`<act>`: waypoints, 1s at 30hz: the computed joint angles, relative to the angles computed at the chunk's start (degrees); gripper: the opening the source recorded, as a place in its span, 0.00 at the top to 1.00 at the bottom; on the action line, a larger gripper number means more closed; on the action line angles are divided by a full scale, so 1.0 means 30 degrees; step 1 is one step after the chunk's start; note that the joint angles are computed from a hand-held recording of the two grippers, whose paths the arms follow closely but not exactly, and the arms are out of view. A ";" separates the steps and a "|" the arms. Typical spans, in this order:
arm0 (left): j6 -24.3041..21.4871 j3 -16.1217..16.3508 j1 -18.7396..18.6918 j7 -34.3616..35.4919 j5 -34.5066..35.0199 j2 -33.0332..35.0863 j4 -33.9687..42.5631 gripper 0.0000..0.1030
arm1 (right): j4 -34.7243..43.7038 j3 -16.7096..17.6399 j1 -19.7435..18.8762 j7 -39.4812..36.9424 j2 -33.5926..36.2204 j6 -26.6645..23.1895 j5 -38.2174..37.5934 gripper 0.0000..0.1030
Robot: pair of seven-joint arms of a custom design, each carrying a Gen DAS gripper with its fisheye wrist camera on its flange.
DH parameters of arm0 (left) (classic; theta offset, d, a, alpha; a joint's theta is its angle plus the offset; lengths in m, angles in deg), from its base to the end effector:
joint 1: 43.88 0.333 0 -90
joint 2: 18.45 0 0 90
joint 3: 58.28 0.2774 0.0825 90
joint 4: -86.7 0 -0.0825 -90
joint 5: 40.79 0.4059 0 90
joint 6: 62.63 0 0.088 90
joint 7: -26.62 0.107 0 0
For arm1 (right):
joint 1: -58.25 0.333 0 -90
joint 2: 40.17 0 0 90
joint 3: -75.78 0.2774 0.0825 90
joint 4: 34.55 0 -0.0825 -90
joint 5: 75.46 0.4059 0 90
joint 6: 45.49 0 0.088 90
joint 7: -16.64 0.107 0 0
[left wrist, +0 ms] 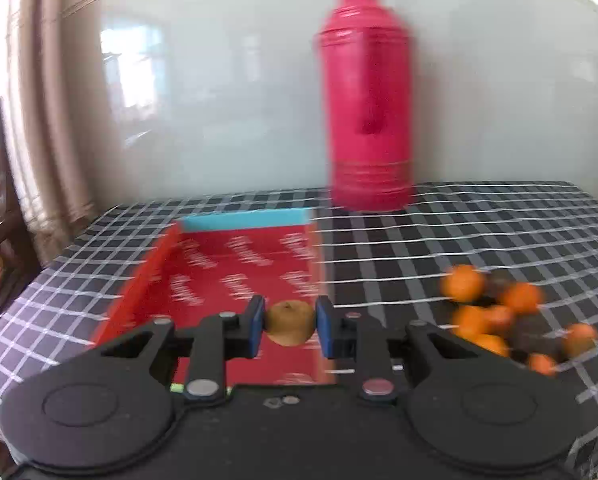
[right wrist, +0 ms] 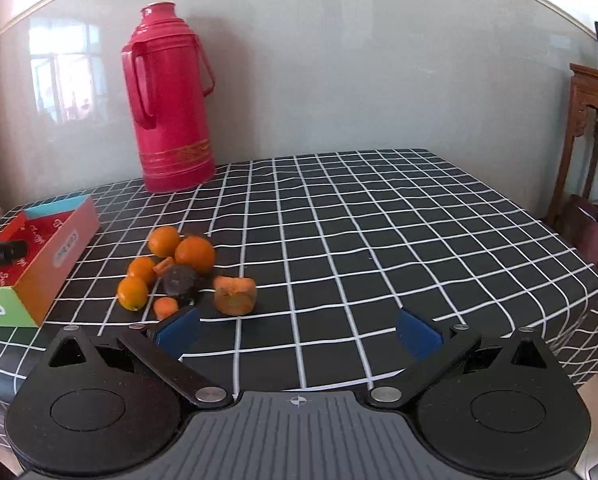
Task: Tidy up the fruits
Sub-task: 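Carry the brown fruit into the red box and open the left gripper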
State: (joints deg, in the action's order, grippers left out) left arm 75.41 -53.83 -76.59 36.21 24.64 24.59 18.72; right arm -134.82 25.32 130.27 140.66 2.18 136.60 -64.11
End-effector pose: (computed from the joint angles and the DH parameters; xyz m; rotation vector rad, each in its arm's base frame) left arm 0.6867 -0.3831 0.3603 -1.6376 1.4052 -0.6663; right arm 0.6220 0.3437 0.3421 -1.5744 1.5721 -0.7559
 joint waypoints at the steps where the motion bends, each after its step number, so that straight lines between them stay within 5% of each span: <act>1: -0.0423 0.0040 0.0104 -0.0017 -0.0225 -0.0007 -0.0001 0.82 | 0.0081 0.0141 -0.0102 -0.0105 -0.0019 0.0031 -0.0054 0.00; 13: -0.2818 -0.0454 0.1469 0.1022 -0.3466 0.0431 0.0516 0.81 | 0.1789 0.1634 -0.1472 -0.0405 0.0228 -0.0461 -0.1250 0.00; 18: -0.2936 -0.0448 0.1360 0.0291 -0.3427 -0.0267 -0.0436 0.57 | 0.2420 0.2101 -0.1980 -0.0288 0.0514 -0.0439 -0.1942 0.00; 20: -0.2664 -0.0260 0.1109 -0.0662 -0.2694 -0.0906 -0.1325 0.22 | 0.2720 0.2360 -0.2260 -0.0282 0.0688 -0.0295 -0.2063 0.00; 23: -0.2528 -0.0150 0.0732 -0.1844 -0.1083 -0.1700 -0.2339 0.20 | 0.3374 0.3920 -0.3621 -0.0968 0.0693 0.0177 -0.2009 0.00; 27: -0.1923 -0.0615 0.0990 -0.2962 -0.0156 -0.3099 -0.4059 0.19 | 0.4776 0.7818 -0.6856 -0.2796 0.0678 0.0905 -0.1620 0.00; 30: -0.2155 -0.0902 0.1104 -0.3991 0.0776 -0.4111 -0.5367 0.14 | 0.6003 0.9242 -0.8004 -0.3979 0.1279 0.1053 -0.1290 0.00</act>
State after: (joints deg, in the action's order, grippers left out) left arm 68.95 -56.53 -73.28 24.24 26.97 12.26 2.62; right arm -116.81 53.05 106.26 128.72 6.02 139.76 -67.97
